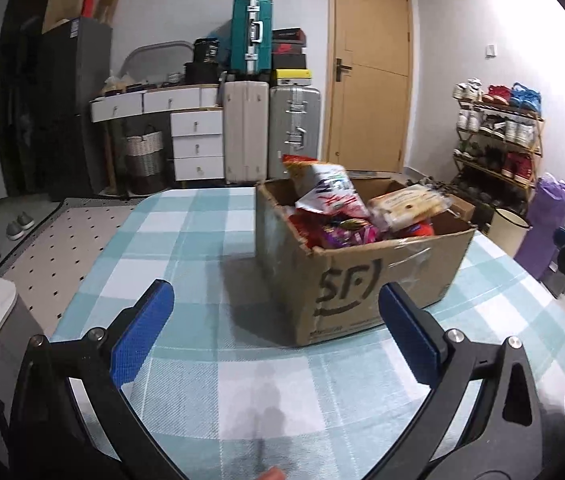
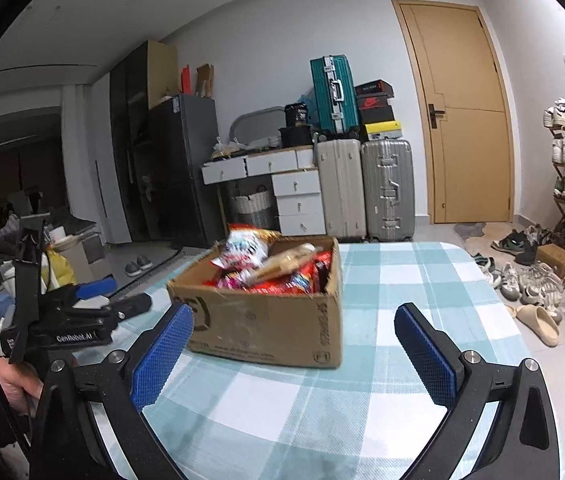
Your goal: Organize snacks
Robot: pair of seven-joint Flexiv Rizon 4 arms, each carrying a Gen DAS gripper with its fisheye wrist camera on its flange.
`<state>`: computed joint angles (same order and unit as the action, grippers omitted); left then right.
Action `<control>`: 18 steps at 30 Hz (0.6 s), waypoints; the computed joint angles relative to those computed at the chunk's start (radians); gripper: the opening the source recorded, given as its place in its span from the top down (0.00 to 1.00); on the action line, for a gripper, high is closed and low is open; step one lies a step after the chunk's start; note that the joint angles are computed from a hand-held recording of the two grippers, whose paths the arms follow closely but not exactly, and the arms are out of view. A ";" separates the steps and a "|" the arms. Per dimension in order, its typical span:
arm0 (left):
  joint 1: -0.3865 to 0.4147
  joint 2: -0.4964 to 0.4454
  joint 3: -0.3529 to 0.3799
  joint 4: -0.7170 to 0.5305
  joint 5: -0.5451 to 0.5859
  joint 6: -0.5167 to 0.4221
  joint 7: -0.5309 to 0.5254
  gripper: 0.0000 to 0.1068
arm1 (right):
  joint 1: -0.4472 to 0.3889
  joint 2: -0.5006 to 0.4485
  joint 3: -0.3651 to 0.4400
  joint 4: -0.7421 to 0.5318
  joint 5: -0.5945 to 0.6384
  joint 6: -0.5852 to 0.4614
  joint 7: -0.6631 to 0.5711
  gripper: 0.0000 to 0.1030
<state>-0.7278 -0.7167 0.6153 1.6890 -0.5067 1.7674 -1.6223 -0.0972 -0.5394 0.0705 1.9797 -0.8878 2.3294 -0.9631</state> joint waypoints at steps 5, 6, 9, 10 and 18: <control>-0.045 -0.048 0.063 0.014 -0.056 0.026 -0.015 0.05 | 0.034 -0.006 -0.013 0.026 0.100 -0.007 -0.089 0.01; -0.048 -0.051 0.066 0.019 -0.067 0.032 -0.013 0.05 | 0.038 -0.010 -0.014 0.028 0.117 -0.010 -0.104 0.01; -0.029 -0.055 0.032 0.035 -0.089 0.097 0.003 0.05 | 0.042 -0.022 -0.009 0.030 0.149 -0.016 -0.134 0.01; -0.031 -0.052 0.026 0.043 -0.100 0.117 0.010 0.05 | 0.044 -0.025 -0.009 0.029 0.160 -0.020 -0.144 0.01; -0.060 -0.072 0.007 0.064 -0.190 0.253 0.106 0.05 | 0.031 -0.029 0.012 0.016 0.163 -0.077 -0.138 0.01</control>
<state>-0.7880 -0.7882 0.6224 1.7530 -0.6971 2.0203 -1.5158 -0.0660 -0.5688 0.0830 1.9960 -0.7251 2.2528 -1.1008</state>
